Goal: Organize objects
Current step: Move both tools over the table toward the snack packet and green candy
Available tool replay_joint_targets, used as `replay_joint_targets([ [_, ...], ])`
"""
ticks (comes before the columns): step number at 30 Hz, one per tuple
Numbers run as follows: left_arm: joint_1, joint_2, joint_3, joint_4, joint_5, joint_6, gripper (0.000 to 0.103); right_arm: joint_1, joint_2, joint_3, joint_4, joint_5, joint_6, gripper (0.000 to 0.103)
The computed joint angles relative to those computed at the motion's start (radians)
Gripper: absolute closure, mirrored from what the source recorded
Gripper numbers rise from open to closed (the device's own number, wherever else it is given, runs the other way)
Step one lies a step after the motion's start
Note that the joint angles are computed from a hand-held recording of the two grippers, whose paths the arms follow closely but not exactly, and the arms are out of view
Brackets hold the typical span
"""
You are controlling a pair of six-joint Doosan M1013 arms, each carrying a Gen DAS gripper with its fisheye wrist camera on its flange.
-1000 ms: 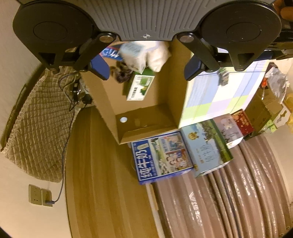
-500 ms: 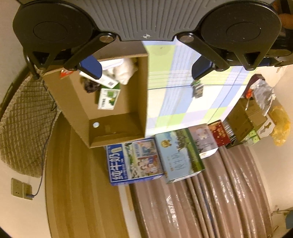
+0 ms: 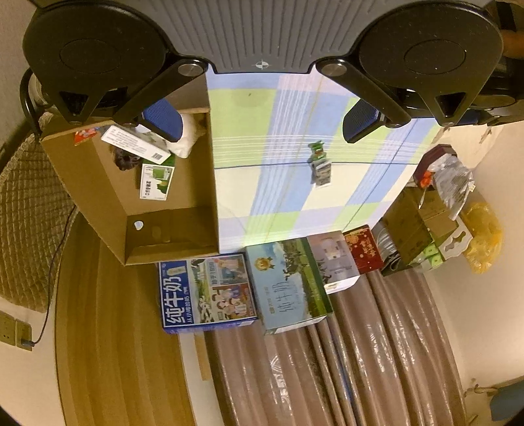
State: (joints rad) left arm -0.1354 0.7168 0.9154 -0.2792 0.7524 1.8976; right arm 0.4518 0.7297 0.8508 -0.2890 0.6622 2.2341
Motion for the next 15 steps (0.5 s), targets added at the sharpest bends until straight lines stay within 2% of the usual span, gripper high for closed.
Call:
replay_joint_targets([
  [9,0.028,0.007,-0.007,0.027,-0.009,-0.031,0.001,0.02,0.0,-0.008,-0.024,0.003,0.016,0.002],
  [15,0.047,0.011,-0.021,0.037,-0.033,-0.039,0.001,0.031,0.019,-0.036,0.016,0.008,-0.038,0.002],
])
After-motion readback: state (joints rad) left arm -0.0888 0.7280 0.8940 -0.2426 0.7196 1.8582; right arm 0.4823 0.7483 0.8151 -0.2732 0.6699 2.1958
